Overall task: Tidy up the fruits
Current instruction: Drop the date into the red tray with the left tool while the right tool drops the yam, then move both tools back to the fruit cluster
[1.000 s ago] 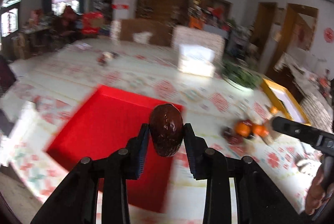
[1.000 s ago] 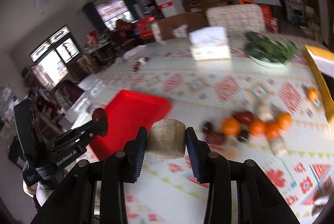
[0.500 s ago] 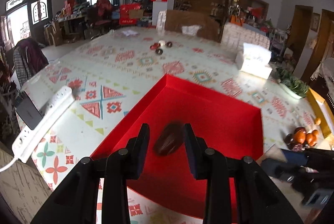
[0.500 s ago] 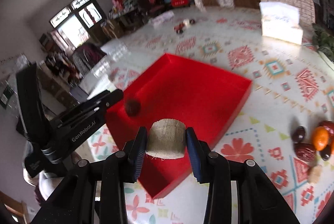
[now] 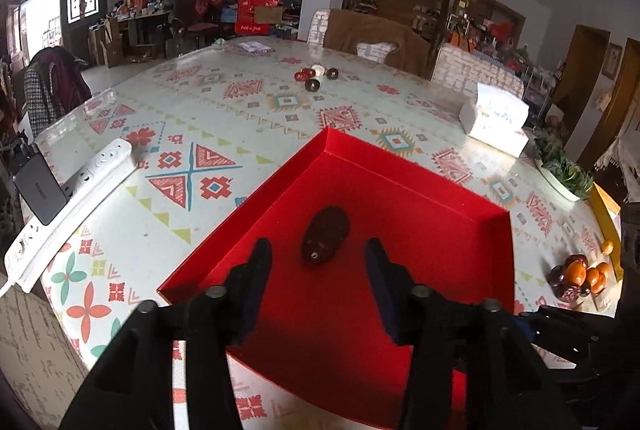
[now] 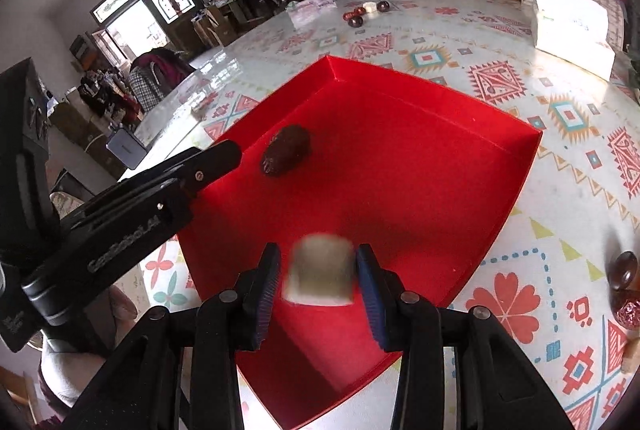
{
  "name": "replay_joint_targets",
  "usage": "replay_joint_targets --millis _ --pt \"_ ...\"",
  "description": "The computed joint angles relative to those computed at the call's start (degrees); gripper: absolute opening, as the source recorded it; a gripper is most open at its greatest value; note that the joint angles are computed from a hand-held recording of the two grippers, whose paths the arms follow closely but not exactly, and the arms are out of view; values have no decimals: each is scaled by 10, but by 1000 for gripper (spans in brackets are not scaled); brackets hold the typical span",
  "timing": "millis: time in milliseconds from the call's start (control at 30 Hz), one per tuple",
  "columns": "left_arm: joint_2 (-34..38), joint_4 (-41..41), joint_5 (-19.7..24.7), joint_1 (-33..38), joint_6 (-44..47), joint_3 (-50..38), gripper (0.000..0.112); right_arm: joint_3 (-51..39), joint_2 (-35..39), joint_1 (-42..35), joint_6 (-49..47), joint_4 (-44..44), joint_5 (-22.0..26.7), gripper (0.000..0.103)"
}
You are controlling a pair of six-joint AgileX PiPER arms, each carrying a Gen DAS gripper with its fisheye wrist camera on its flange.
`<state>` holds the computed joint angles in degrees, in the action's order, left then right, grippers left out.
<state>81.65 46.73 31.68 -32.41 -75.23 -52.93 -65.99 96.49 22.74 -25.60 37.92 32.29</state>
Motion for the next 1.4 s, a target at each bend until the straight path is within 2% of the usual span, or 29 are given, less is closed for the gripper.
replay_joint_targets --millis 100,133,233,400,567,667,800,933,1033,1133,1233,1300,1400 --pt "-14 5 10 -15 -11 1 52 7 -13 -2 -15 16 -9 67" --pt "-17 8 13 -19 -15 1 54 15 -24 -4 -23 23 -16 70" --pt "-34 20 34 -45 -36 1 62 33 -54 -15 -38 36 -23 72" --pt "-43 35 76 -103 -54 -17 64 70 -104 -60 -71 73 -13 78" --pt "-30 54 113 -168 -65 -48 72 115 -163 -141 -126 118 23 80" --pt "-13 64 128 -205 -73 -70 72 144 -202 -224 -173 147 61 86" --pt "14 51 129 -238 -60 -99 72 170 -230 -355 -237 167 128 86" --pt "37 39 124 -256 -47 -120 72 179 -235 -532 -306 176 198 86" --pt "64 21 108 -261 -31 -138 72 170 -212 -639 -333 177 225 86" --pt "101 -11 87 -264 -5 -162 72 159 -179 -706 -349 182 245 86" --pt "130 -32 76 -271 14 -182 72 156 -158 -723 -358 179 236 86" --pt "149 -44 69 -277 28 -196 72 157 -148 -705 -355 168 205 85" --pt "172 -64 53 -280 56 -215 72 161 -141 -667 -347 148 156 72"
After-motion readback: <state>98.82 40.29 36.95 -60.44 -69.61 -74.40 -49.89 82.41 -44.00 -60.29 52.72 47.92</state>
